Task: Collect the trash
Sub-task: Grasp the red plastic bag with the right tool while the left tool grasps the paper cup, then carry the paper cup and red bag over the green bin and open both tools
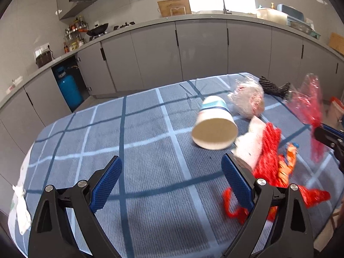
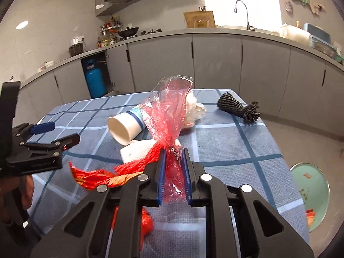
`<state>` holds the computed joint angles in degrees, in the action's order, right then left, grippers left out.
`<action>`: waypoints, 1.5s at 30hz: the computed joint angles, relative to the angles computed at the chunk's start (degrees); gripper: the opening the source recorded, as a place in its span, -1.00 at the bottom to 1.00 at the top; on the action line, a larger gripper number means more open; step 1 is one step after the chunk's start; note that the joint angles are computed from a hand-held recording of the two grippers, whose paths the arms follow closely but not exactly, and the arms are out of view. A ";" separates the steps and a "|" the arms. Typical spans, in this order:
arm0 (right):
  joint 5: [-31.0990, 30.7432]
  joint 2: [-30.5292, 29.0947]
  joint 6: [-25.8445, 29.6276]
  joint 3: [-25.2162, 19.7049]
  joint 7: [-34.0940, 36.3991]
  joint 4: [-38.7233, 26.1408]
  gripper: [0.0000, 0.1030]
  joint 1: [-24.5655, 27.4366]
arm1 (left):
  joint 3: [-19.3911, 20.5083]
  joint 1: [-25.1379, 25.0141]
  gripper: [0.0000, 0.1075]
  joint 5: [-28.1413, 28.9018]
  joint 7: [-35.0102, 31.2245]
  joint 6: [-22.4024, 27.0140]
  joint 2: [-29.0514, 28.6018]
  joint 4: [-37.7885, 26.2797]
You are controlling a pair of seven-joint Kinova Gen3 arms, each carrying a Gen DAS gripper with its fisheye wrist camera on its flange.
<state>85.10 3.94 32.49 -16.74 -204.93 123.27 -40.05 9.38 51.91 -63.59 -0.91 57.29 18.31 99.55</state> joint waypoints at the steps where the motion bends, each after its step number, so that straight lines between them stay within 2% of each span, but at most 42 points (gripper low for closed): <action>1: -0.01 0.11 0.05 0.06 0.01 -0.06 -0.68 0.06 | -0.36 -0.27 0.71 -0.63 -0.38 0.17 0.89 -0.74; 5: -0.49 0.55 -0.29 0.40 1.06 -0.54 -0.68 0.38 | -1.95 -2.32 0.68 0.50 -4.07 -2.92 3.02 -3.23; 10: -0.54 1.01 -0.74 0.94 1.43 -0.79 -0.68 0.89 | -2.86 -5.78 0.31 5.07 -11.29 -10.00 4.28 -5.55; 14: -1.19 1.31 -0.94 1.12 1.99 -0.97 -0.68 1.04 | -4.89 -5.55 0.12 7.56 -15.01 -12.28 5.76 -7.11; 17: -0.79 1.40 -1.25 1.39 1.39 -0.71 -0.68 1.24 | -6.24 -5.35 -0.37 8.56 -16.78 -14.81 6.20 -7.47; 18: -0.48 1.35 -1.23 1.45 1.01 -0.56 -0.68 1.32 | -6.30 -5.76 -0.76 9.65 -17.88 -15.54 6.29 -7.74; 19: -0.33 1.29 -0.99 1.39 0.67 -0.48 -0.68 1.29 | -6.60 -5.84 -0.89 10.48 -18.59 -15.94 6.32 -7.94; 25: 1.20 0.04 -0.32 1.11 -1.98 0.59 -0.68 1.64 | -9.05 -2.90 -0.92 8.74 -14.96 -15.79 3.94 -6.25; 31: 3.29 -1.82 0.28 0.71 -5.15 2.28 -0.68 2.41 | -6.87 -0.87 -0.93 3.45 -10.18 -12.02 0.71 -5.37; 39: 2.52 -5.52 1.83 0.56 -6.95 5.32 -0.68 4.06 | -2.19 0.27 -0.92 2.65 -13.26 -10.84 1.14 -10.01; 45: 1.86 -8.33 2.07 0.97 -8.21 7.91 -0.68 5.99 | -2.33 2.60 -0.92 4.83 -17.47 -12.80 4.05 -14.90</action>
